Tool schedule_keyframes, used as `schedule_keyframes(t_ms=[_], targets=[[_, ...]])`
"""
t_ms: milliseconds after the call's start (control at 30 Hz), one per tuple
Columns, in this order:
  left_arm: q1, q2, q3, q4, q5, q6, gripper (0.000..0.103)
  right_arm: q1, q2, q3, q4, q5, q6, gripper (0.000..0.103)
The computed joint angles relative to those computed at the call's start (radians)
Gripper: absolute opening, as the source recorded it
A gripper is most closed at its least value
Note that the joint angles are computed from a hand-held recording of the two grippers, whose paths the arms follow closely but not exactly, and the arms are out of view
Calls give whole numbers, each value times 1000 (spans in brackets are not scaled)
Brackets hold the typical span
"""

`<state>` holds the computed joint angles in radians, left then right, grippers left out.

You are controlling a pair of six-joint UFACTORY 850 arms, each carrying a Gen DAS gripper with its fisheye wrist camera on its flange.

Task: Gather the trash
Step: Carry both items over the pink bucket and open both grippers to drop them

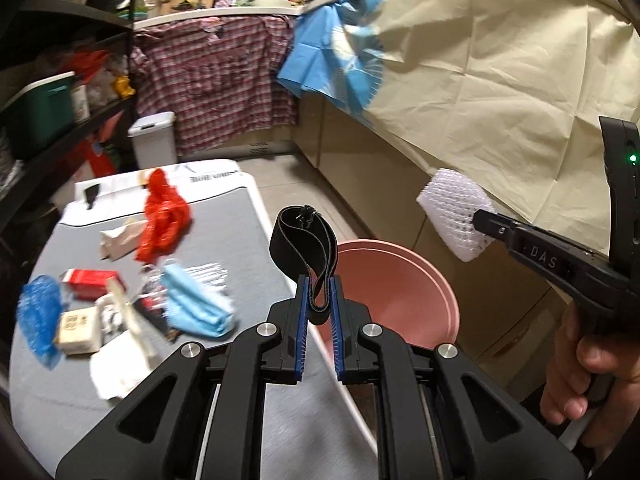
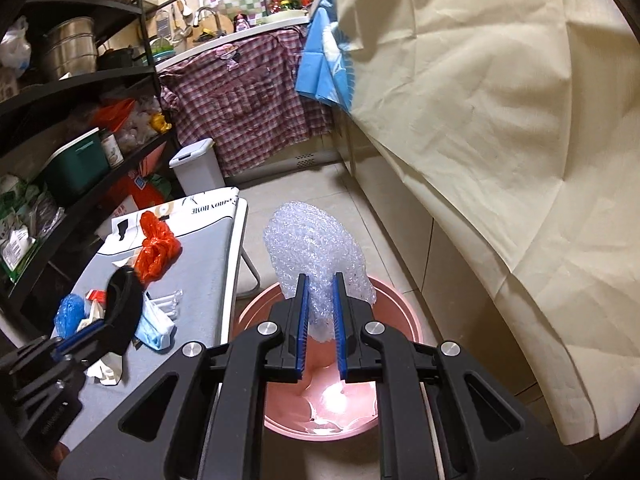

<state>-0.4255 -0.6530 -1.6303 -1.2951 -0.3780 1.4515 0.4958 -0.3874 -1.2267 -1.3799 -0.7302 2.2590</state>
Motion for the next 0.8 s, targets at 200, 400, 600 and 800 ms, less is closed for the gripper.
schedule_keyframes(t_ms=[200,400,600,800], targets=[[-31,-64,-77,108,-10,-106,10,-19,-2,11,4,22,8,12],[-48,-105,-128,203,-21,-202,10,-28,-9,12,23,34,0,12],[-58,-131,-164,260,-29,-255,10,-35,-19,-2,40,45,-18,12],[-63,-155,-195,312,-42,-312,10,-39,-25,-8,54,52,-36,12]])
